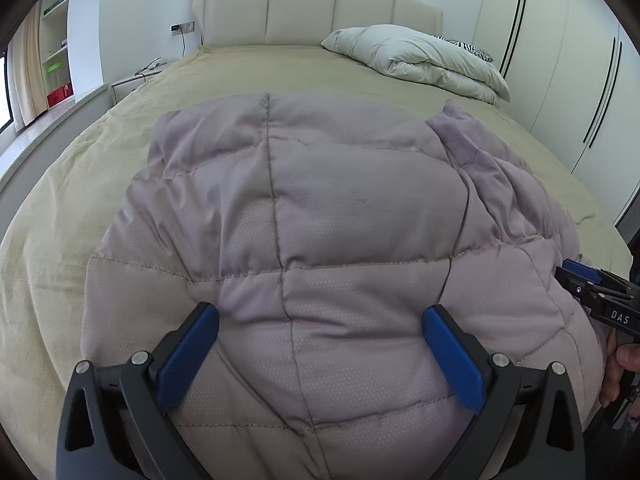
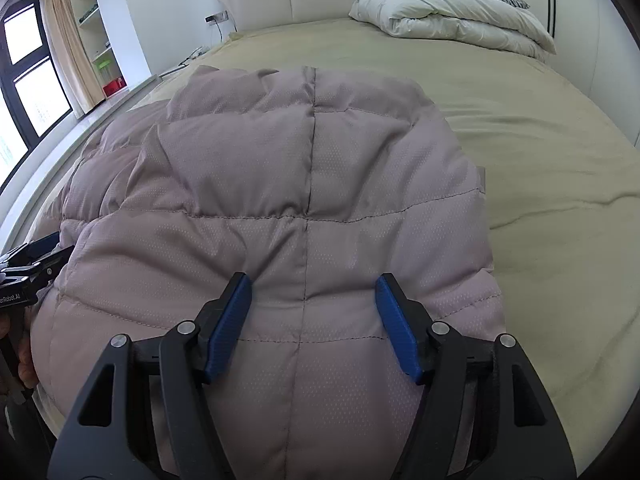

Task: Fold large clothes
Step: 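Release and smooth the folded coat flat with both tools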

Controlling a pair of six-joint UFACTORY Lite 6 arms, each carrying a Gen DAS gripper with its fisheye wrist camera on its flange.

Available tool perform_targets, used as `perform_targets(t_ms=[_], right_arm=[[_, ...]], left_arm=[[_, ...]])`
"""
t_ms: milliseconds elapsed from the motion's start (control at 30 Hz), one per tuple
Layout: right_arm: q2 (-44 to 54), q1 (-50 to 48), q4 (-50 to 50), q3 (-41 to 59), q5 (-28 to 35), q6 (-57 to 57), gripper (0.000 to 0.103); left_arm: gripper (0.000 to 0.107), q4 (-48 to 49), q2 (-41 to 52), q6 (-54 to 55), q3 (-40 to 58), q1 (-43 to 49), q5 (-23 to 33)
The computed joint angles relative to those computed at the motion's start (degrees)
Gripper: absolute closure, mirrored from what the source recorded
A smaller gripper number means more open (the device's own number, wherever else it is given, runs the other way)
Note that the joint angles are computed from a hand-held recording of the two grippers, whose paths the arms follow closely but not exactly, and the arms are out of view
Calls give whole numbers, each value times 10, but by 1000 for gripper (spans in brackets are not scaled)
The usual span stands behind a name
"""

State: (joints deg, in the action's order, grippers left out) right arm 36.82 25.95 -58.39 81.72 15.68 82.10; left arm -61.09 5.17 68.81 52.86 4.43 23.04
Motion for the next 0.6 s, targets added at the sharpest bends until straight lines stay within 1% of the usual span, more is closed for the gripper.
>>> perform_targets(t_ms=[100,200,233,267,300,367,400,433,467,533,600], right_arm=[[11,0,-4,9,3,-3,39],[-4,-11,94,17,5,-95,39],[-16,-7,103,15,17,-94,39],[-30,0,89,9,31,-70,39],[-50,9,50,-7,40,-26,39],[-107,35,-70,-52,56,87,39],[-130,53,-130,-71,77,138,38],[-149,69,-169,-84,99,170,34],[-166,85,-192,-93,123,191,30],[-197,116,-224,-108,171,226,29],[-232,149,-286,-129,227,286,25]], left_arm=[[4,6,10,-7,12,1,2],[4,18,-10,-26,8,5,9],[4,21,-27,-33,-1,9,14],[4,32,-49,-51,-13,12,13],[4,53,-73,-79,-25,10,6],[4,107,-135,-143,-58,-2,-12],[4,111,-174,-151,-80,-6,-18],[4,126,-216,-169,-101,-11,-26],[4,164,-261,-211,-122,-22,-43],[4,281,-338,-331,-150,-44,-67],[4,400,-403,-451,-159,-57,-66]])
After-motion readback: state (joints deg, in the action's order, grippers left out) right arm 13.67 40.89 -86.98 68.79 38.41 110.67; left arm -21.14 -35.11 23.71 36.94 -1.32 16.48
